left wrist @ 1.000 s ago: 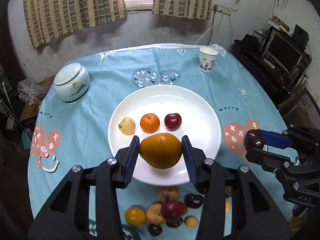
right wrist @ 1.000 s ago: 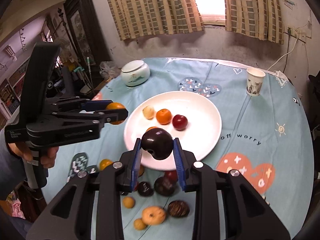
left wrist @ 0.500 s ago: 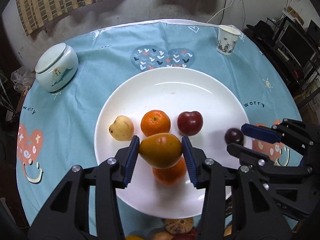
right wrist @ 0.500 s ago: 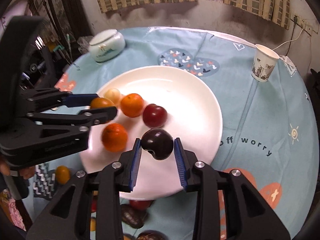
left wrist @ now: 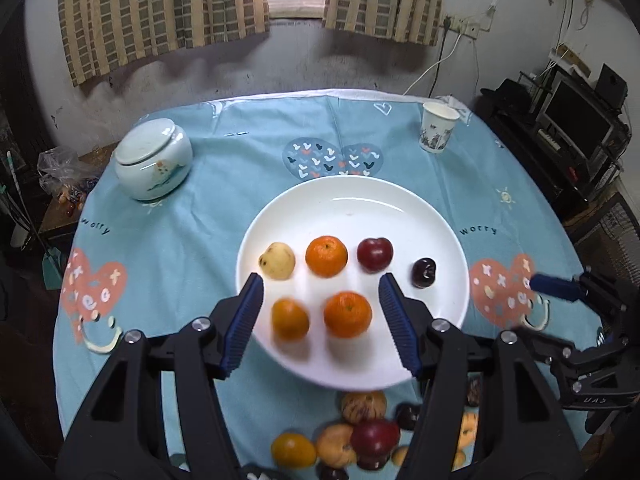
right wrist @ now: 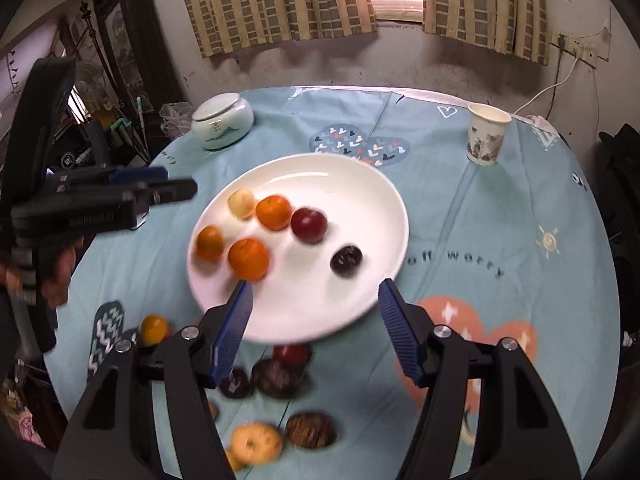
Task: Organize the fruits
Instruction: 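Grasp a small brown fruit with the right tool while the left tool grasps a small tan fruit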
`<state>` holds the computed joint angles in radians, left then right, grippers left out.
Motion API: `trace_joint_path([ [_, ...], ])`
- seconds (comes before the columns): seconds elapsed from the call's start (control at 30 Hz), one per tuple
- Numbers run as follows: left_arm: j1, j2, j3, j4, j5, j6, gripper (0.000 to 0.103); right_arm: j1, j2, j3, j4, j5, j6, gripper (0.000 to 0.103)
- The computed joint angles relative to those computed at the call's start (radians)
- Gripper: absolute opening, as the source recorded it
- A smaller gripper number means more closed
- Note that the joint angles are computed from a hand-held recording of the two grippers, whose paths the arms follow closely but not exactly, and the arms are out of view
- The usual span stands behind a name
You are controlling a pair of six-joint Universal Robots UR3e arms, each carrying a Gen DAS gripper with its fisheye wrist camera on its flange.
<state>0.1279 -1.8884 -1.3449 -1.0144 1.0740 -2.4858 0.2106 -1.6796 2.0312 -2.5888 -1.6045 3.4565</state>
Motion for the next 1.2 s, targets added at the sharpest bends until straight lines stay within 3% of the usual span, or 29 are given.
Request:
trace_joint_path([
  [0.13,0.119,0.169,-0.18,-0.062,-0.069,0.111,0.066,0.186,-0.062,0.111,0.015,-0.089,0.12,0.066],
  [0.27,0.231,0.298,-0.323,-0.178,-0.092,0.249,0.067,0.338,0.011,0.15,0.007,-0.082,0.264,0.064],
  [0.33,0.265,0.335,-0.368,-0.221,-0.084,0.292,0.067,0.358,0.062,0.151,-0.012,-0.053,0.3,0.051],
  [0.37,0.28,0.355,-0.39,-0.248,-0.075,0.319,0.067,0.365,0.086,0.15,-0.026,-0.049,0.32,0.049],
  [0.63,0.369,0.501,-0.525,-0.368,-0.044,0.501,0.067,0.343,0.206,0.12,-0.123,-0.033,0.378,0.048],
  [0.73,0.378,0.535,-0.564,-0.39,-0.027,0.535,0.067,0.351,0.24,0.1,-0.135,-0.049,0.371,0.038],
  [0.77,0.376,0.542,-0.579,-0.396,-0.02,0.54,0.067,0.355,0.235,0.098,-0.124,-0.059,0.372,0.029],
  [0.9,0.343,0.575,-0.641,-0.394,0.008,0.518,0.067,0.333,0.145,0.176,-0.146,-0.034,0.38,0.027],
  [1.07,0.219,0.556,-0.706,-0.287,0.044,0.335,0.065,0.33,0.008,0.27,-0.116,-0.039,0.398,0.027],
  [1.2,0.102,0.477,-0.732,-0.124,0.105,0.132,0.046,0.319,-0.069,0.332,-0.109,-0.027,0.404,0.027],
])
